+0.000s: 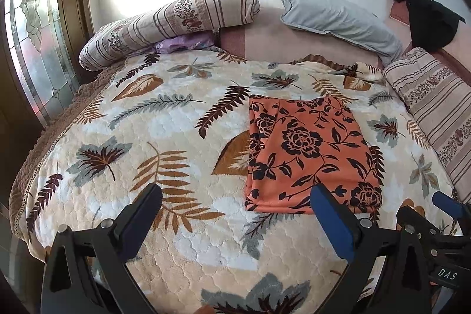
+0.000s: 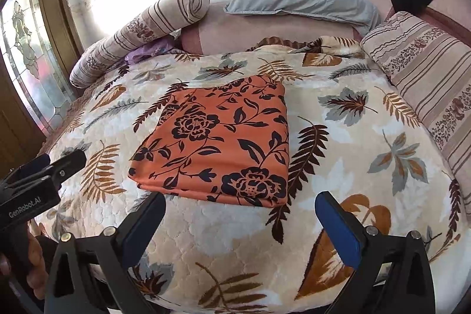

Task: Fold small clothes

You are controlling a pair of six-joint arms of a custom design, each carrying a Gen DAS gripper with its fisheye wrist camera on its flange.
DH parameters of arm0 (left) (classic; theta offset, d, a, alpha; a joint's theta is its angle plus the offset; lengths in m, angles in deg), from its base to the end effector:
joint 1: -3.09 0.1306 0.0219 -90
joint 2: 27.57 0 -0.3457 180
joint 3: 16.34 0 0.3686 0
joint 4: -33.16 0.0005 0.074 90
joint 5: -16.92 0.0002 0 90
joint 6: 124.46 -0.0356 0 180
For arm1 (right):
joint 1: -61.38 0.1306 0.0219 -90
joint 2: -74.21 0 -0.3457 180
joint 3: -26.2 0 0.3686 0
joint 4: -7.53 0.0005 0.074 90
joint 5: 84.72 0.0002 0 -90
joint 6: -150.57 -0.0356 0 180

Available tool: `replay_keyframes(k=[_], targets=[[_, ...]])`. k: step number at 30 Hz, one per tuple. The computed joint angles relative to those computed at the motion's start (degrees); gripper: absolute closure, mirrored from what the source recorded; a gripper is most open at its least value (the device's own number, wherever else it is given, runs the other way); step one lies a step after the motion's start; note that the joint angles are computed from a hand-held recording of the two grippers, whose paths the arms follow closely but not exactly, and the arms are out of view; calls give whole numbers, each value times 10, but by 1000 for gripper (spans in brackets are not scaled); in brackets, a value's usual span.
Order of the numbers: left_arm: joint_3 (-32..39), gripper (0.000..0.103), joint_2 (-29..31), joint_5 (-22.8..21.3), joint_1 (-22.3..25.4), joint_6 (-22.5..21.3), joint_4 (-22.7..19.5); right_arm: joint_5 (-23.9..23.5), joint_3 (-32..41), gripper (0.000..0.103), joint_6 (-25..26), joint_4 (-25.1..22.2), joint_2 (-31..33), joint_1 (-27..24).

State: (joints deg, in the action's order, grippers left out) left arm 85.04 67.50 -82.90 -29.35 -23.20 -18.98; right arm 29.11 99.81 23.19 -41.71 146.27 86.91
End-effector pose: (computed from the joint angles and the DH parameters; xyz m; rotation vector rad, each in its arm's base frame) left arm 0.4205 -0.2607 0.4371 0.3530 2.3355 -0.1683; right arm 0.3272 0.1398 0.3905 0.4254 2.2748 0.0506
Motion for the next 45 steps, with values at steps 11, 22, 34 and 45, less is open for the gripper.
replay_keyframes(k=[11,22,34,45], targets=[[10,3,14,5,2,6,-9,8,4,1,-7,-7,6,-16],[20,3,24,4,-2,-5,-7,5,10,1,-2,-3,19,-24],[47,3,46,25,-7,-8,-12,0,9,1,4,0,27,-35],[74,3,69,21,-11,-21,-19,-12,17,1,14,4,38,-50]])
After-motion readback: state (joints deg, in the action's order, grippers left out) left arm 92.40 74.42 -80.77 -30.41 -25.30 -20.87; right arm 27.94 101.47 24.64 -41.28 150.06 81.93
